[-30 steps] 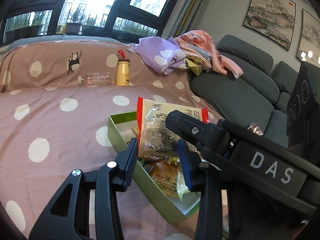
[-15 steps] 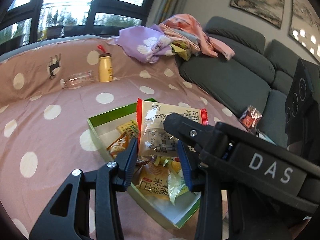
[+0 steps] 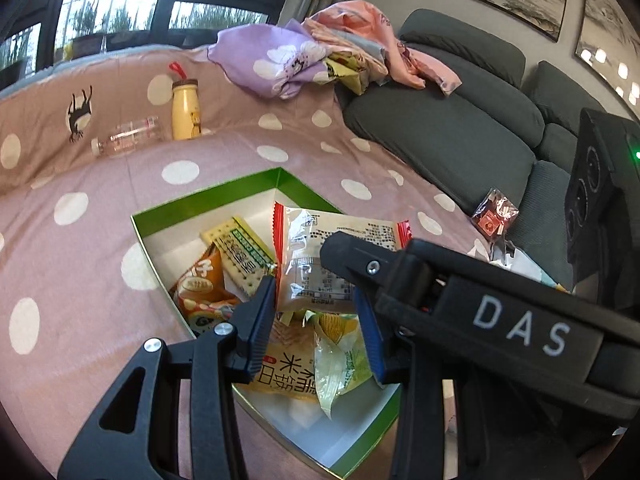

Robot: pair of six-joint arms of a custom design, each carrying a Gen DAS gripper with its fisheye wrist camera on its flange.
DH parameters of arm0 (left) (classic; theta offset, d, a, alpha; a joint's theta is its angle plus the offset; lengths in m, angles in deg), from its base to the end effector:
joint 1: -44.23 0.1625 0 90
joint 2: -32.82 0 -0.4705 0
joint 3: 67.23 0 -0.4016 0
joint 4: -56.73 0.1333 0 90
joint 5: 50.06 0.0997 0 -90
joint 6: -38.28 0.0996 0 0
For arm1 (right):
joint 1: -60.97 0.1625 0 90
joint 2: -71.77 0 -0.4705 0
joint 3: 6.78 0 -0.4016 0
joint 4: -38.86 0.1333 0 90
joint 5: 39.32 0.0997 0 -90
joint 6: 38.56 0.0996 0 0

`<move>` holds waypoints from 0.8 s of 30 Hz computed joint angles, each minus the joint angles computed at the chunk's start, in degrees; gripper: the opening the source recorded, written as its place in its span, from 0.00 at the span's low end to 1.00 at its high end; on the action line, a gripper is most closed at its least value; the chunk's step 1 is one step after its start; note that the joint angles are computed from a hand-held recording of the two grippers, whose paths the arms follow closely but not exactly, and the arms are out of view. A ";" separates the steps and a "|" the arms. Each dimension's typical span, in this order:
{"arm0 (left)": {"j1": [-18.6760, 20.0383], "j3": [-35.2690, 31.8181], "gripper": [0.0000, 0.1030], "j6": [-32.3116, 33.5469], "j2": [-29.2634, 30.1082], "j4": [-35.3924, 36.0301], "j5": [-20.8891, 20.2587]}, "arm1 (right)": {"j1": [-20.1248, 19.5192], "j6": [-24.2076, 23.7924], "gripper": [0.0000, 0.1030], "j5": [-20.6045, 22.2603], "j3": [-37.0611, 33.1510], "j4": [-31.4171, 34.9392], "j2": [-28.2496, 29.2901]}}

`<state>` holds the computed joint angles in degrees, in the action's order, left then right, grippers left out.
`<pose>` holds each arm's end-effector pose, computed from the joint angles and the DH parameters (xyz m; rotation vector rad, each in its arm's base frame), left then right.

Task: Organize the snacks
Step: 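Carry the white pack with the right gripper over the green box, then lower the white pack into the green box with the right gripper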

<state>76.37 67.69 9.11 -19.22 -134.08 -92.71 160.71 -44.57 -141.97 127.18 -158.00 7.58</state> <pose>-0.2752 -0.4169 0.1014 0.4597 2.5076 -1.0588 0.1914 -0.4560 0.1918 0.2800 -2.7830 0.9473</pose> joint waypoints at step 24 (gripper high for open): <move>3.77 -0.81 0.38 -2.76 -0.13 3.10 -6.05 | -0.76 1.01 0.58 -2.94 -2.15 5.51 1.58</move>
<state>80.14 66.88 6.36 -19.34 -130.98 -98.76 159.95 -43.57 -144.90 125.03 -152.50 9.16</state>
